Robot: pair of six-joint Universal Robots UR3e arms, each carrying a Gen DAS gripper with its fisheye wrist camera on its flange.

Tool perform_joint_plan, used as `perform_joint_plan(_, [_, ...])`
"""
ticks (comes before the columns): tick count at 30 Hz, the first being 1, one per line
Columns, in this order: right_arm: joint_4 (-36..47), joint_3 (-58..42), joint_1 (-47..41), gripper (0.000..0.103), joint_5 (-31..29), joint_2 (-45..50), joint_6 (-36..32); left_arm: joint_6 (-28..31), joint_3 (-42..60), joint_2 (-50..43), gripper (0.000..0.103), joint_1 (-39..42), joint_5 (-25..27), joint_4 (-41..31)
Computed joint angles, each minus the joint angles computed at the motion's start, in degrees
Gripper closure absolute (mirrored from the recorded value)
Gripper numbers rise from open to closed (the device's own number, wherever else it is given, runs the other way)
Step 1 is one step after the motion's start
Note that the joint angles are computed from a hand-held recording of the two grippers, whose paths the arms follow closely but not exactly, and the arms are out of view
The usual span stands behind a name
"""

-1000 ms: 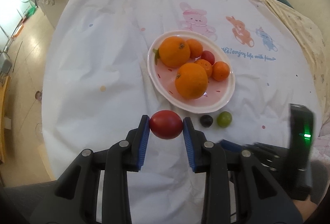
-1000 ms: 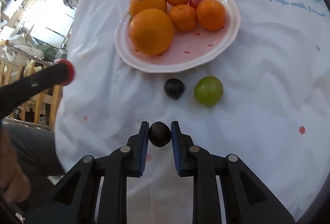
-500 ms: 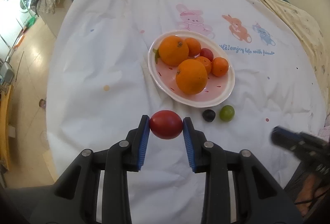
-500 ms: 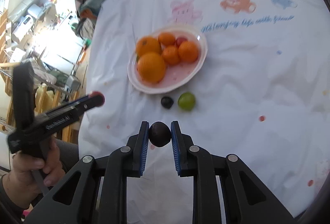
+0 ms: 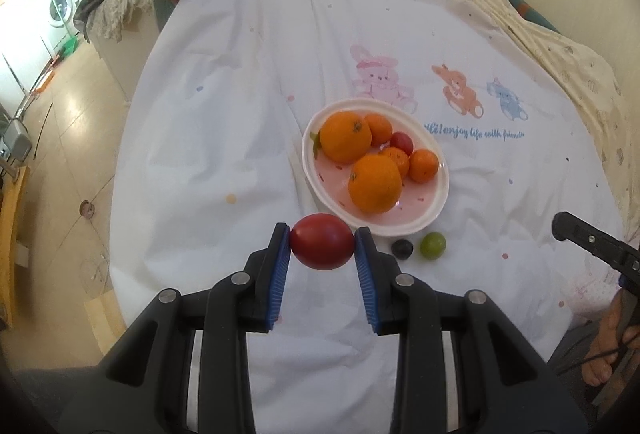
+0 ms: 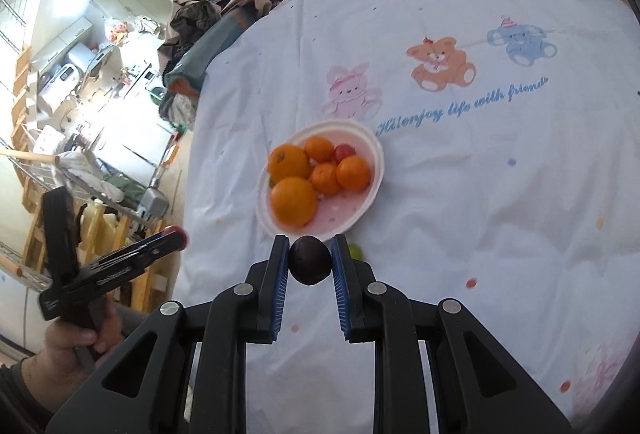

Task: Organize fruits
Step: 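Carry the tomato and plum onto the plate and open both tools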

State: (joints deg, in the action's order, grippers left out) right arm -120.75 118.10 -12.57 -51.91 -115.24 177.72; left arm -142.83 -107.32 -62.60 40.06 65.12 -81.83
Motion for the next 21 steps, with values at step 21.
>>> perform_joint_plan(21, [-10.2,-11.8,1.1,0.080,0.7,22.6,3.1,-12.4,8.9,-23.1,0.074,-15.6,8.0,17.6])
